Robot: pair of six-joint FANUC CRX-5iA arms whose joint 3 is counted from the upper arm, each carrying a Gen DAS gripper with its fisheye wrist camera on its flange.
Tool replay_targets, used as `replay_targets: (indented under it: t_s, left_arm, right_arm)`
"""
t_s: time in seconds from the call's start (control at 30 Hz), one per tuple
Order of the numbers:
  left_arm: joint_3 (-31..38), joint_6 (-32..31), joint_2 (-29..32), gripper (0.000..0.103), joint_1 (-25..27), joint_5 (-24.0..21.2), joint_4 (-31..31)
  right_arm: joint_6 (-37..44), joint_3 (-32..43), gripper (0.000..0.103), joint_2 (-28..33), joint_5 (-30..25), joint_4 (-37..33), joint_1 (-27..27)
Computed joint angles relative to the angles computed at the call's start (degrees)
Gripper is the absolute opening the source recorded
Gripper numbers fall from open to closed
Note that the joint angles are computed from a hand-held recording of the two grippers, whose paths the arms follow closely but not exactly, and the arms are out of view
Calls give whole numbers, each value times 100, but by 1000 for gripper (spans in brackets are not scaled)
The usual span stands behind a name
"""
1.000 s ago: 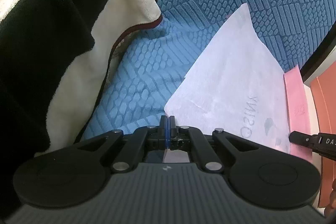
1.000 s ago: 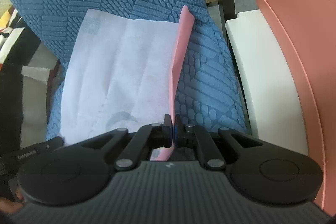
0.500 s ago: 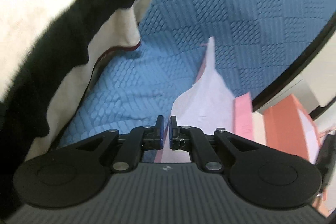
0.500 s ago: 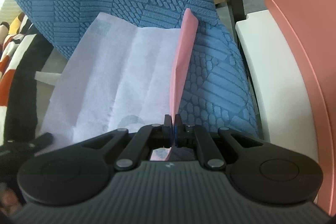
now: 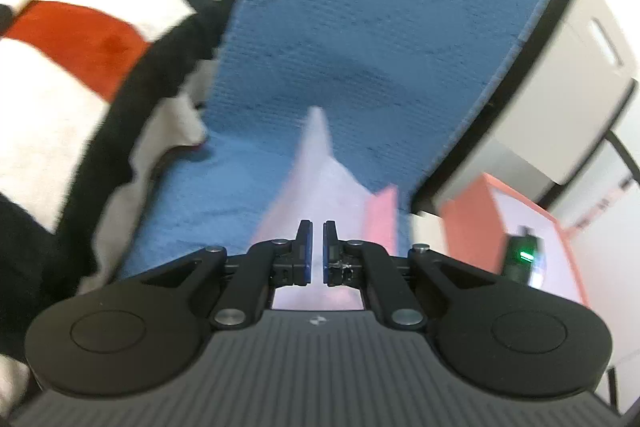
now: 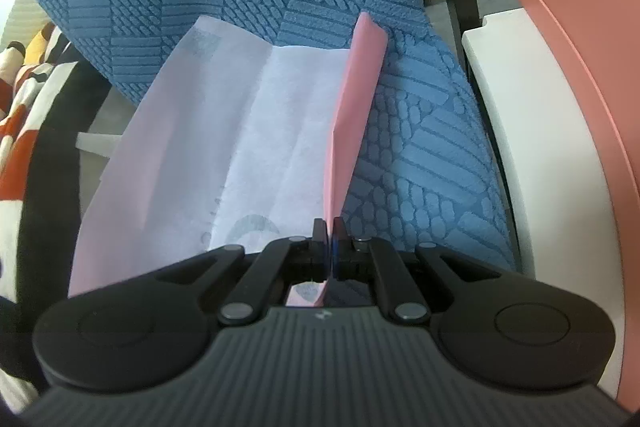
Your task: Fold shopping bag
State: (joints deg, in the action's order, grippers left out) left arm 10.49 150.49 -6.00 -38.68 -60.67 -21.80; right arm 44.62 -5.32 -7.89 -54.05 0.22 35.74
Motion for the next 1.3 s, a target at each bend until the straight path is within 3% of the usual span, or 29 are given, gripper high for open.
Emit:
replay_targets:
  t_s: [0.23, 0.33, 0.5, 0.6, 0.7, 0.9, 1.27, 1.3]
  left_arm:
    - [-201, -857, 337, 4, 23, 671, 996]
    - [-659, -1135, 372, 4, 238, 1122, 1738]
    - [-826, -1629, 551, 4, 371, 1129, 2133]
    - [-993, -2069, 577, 17, 425, 1322, 2420]
    - [-1113, -2193, 577, 35, 425, 1486, 2436]
    - [-1188, -2475, 603, 47, 373, 1604, 2591]
    - [-570, -2380, 965, 46, 75, 840, 1718]
    - [-474, -2337, 1007, 41, 12, 728, 1566]
  right_arm:
    - [36, -94, 5, -56, 101, -272, -34]
    - [66, -125, 5, -72, 146, -620, -162]
    - [138, -80, 5, -69, 114, -818, -238]
    - [174, -46, 5, -47, 81, -827, -223]
    - [257, -10, 6, -31, 72, -924, -247]
    - [273, 35, 6, 25, 45, -890, -233]
    - [282, 96, 7, 44, 11, -1027, -297]
    - [315, 98, 7, 37, 7, -1043, -301]
